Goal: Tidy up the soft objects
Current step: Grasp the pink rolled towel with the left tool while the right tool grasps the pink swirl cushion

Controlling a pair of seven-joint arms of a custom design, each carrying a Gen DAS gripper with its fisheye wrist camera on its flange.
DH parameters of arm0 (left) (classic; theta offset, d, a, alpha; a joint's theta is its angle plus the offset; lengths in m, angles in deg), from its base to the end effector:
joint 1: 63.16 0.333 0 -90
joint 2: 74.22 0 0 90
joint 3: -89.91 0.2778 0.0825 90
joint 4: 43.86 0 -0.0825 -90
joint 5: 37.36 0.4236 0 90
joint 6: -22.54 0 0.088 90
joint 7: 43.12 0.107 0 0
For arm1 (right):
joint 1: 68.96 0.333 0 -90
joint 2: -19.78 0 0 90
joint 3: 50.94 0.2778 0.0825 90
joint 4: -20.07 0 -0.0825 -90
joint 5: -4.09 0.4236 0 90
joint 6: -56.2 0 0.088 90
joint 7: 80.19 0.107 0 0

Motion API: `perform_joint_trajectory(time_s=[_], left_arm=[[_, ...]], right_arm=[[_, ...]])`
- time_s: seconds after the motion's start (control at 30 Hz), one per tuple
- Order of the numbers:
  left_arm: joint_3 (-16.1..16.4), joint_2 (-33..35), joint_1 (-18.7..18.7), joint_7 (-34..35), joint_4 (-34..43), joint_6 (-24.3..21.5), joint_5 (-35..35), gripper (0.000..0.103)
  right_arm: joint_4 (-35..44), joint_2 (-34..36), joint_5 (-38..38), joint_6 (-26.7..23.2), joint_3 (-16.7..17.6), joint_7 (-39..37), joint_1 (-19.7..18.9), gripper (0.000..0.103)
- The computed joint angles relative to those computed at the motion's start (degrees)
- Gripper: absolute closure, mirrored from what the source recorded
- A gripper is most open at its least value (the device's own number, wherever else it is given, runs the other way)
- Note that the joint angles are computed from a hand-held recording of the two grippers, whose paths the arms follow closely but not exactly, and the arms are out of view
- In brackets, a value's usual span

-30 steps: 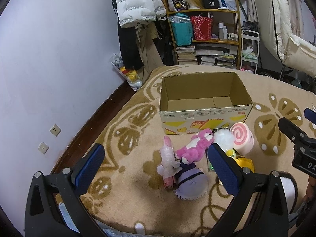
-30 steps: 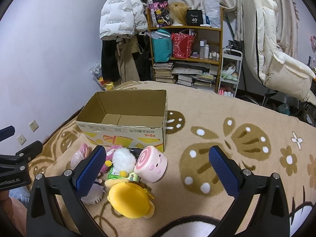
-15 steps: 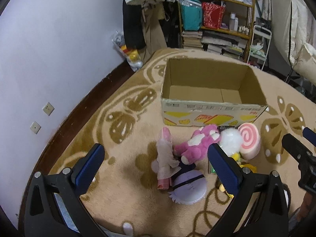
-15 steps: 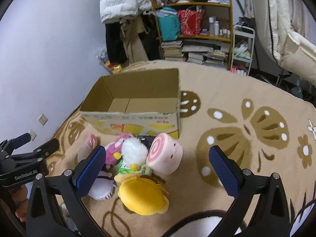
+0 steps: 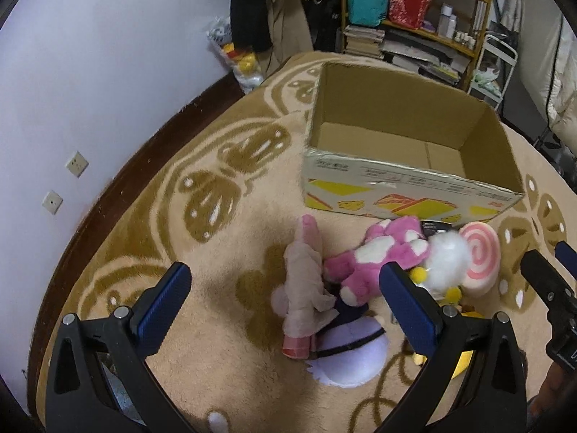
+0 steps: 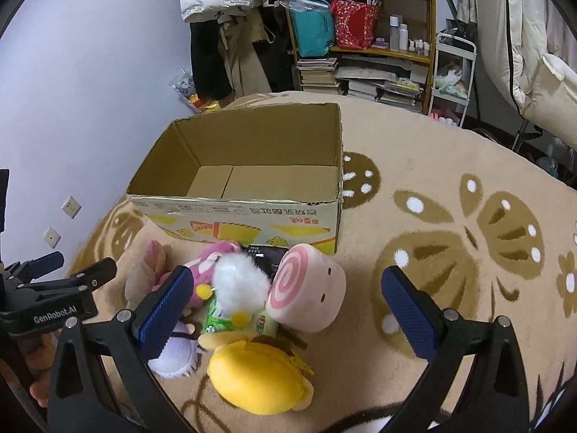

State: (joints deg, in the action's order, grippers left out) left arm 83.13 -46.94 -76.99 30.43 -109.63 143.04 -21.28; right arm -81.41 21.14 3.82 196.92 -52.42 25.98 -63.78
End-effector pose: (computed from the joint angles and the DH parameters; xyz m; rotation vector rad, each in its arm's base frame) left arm 0.7185 -0.2330 0.5505 -1.7775 2.0240 -0.4548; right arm 0.6542 0.0425 0.5646 -1.6034 1.9910 -0.5090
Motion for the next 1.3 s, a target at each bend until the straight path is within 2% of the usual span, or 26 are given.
perform_joint_trajectory(time_s=[0.3, 0.53, 0.83, 0.9, 0.97, 1.07, 1.3], left_arm=[[0.7, 8.4, 0.4, -1.2, 10.4, -5.5, -2.5, 0.000], [2.2, 14.5, -0.8, -2.7, 18.1, -9.4, -1.7, 0.000], [2.2, 19.8, -0.7, -2.8, 24.2, -13.2, -3.1, 0.000], [2.3, 20.4, -0.8, -2.8, 24.6, -13.7, -3.3, 0.000], [2.6, 20.5, -1.1, -3.0, 24.4, -13.9, -2.8, 0.000], [2.8, 20.3, -1.3, -2.9, 23.8, -14.0, -2.4, 0.000], [2.3, 21.5, -0.9, -2.8, 25.2, -14.5, -3.6, 0.004]], right_arm=[[3.8, 4.8, 0.7, -1.3, -0.4, -0.1, -0.5, 0.000], [5.8, 7.8, 1.5, -2.1, -0.7, 0.1, -1.0, 0.000], [6.9, 9.8, 4.7, -3.8, -0.6, -1.2, -2.0, 0.002], [6.9, 9.9, 5.3, -4.0, -0.5, -1.8, -2.1, 0.003], [7.1, 10.3, 5.9, -4.7, -0.4, -2.3, -2.2, 0.010], [7.7, 10.9, 7.6, -6.1, -0.2, -3.9, -2.5, 0.015], [7.8, 11.2, 8.6, -7.0, 0.0, -5.8, -2.4, 0.015]])
